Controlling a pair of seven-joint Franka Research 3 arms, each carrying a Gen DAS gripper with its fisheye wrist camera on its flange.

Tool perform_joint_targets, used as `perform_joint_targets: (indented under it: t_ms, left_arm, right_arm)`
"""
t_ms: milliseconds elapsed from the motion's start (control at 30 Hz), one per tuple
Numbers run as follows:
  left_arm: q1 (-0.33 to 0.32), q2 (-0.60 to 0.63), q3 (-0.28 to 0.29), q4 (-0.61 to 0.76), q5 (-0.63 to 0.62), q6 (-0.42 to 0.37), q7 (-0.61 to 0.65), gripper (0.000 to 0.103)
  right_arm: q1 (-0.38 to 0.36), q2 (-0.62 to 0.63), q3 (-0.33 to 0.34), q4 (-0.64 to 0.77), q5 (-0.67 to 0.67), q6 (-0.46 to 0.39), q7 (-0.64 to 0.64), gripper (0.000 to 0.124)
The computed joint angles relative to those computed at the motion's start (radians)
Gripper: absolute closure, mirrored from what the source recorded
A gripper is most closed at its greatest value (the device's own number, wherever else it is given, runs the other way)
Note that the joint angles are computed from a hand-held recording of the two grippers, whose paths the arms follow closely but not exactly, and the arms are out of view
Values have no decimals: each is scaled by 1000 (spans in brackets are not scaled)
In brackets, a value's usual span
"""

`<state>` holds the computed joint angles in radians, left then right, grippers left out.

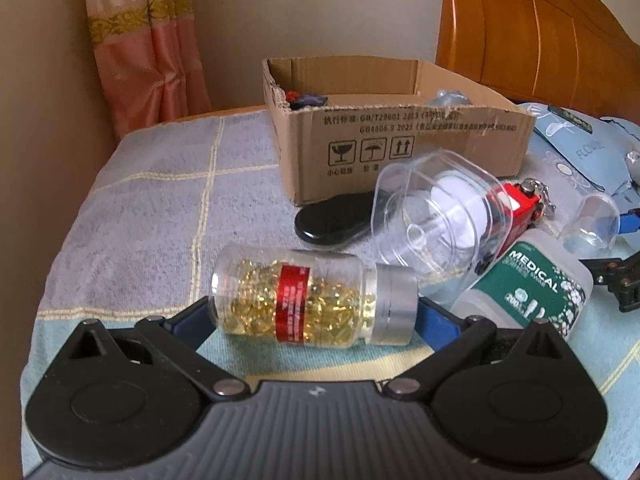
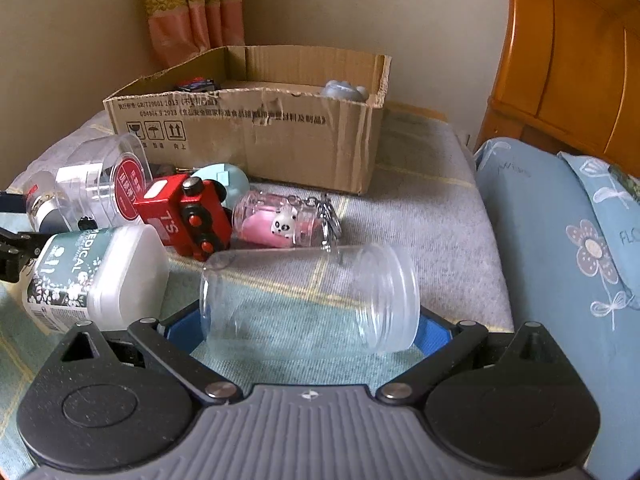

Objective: Organize rigid objects
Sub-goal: 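Grasp the capsule bottle with the left gripper while the right gripper grasps the clear jar, then carry the capsule bottle and clear jar into the box and release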

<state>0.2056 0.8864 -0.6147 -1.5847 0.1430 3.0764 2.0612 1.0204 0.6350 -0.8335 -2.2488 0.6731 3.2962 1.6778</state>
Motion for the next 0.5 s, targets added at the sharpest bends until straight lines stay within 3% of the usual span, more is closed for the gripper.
perform_joint_targets:
  t_ms: [167,300,500]
  left_arm:
    - [-6,4,0,20,6,-17,27,4]
    - [-27,-5,21,32,7,-28,42,9]
    - [-26,-12,18,62,-45,-123,89,9]
  right_arm:
    - [-2,-23,4,-5,1,9,-23,22]
    - [70,7,-78,-1,-10,-54,-2,31]
    - [53,-52,-73,-27,-99,-63,20,31]
